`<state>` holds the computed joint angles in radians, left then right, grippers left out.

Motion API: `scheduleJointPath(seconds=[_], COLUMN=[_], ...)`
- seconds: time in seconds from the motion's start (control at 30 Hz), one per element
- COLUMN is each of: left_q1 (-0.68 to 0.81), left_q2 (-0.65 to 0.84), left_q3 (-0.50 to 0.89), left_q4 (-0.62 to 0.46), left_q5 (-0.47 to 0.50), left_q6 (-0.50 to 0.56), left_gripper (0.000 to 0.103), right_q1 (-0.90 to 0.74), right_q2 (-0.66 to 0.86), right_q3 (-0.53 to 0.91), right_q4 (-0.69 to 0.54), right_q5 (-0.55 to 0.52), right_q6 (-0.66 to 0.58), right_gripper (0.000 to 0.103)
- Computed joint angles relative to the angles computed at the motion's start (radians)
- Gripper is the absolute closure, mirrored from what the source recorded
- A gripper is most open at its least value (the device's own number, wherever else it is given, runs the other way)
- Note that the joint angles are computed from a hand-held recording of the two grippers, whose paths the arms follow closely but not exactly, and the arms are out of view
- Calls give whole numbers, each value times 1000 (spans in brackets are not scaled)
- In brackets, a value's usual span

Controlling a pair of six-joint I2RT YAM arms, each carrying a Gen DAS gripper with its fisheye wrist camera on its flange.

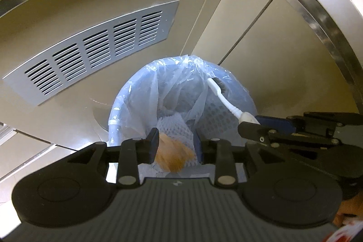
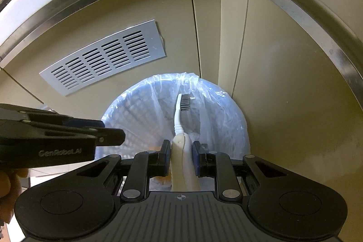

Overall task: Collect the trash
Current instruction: 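Lower snack bag and toothbrush into the bin and open both grippers, then raise both tools back toward the remaining trash on the counter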

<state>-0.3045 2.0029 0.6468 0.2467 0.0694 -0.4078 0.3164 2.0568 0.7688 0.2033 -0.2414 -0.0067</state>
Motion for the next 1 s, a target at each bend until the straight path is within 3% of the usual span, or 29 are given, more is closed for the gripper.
scheduleJointPath(seconds=[0.37, 0.53, 0.63, 0.7, 1.0], left_q1=[20, 29, 31, 35, 33], left_q2=[-70, -79, -88, -98, -186], left_q3=[-72, -93, -104, -115, -138], left_q4=[7, 17, 19, 19, -15], left_q5=[-20, -24, -27, -28, -32], left_q6=[-17, -15, -18, -18, -17], left_gripper=[74, 74, 74, 74, 74], right_q1=[14, 16, 18, 21, 19], right_q2=[0, 17, 20, 13, -92], right_q3=[13, 6, 7, 1, -44], right_q4=[-6, 52, 54, 49, -33], right_q5=[-3, -23, -30, -23, -20], right_q6=[11, 46, 45, 43, 24], right_gripper=[83, 82, 74, 60, 59])
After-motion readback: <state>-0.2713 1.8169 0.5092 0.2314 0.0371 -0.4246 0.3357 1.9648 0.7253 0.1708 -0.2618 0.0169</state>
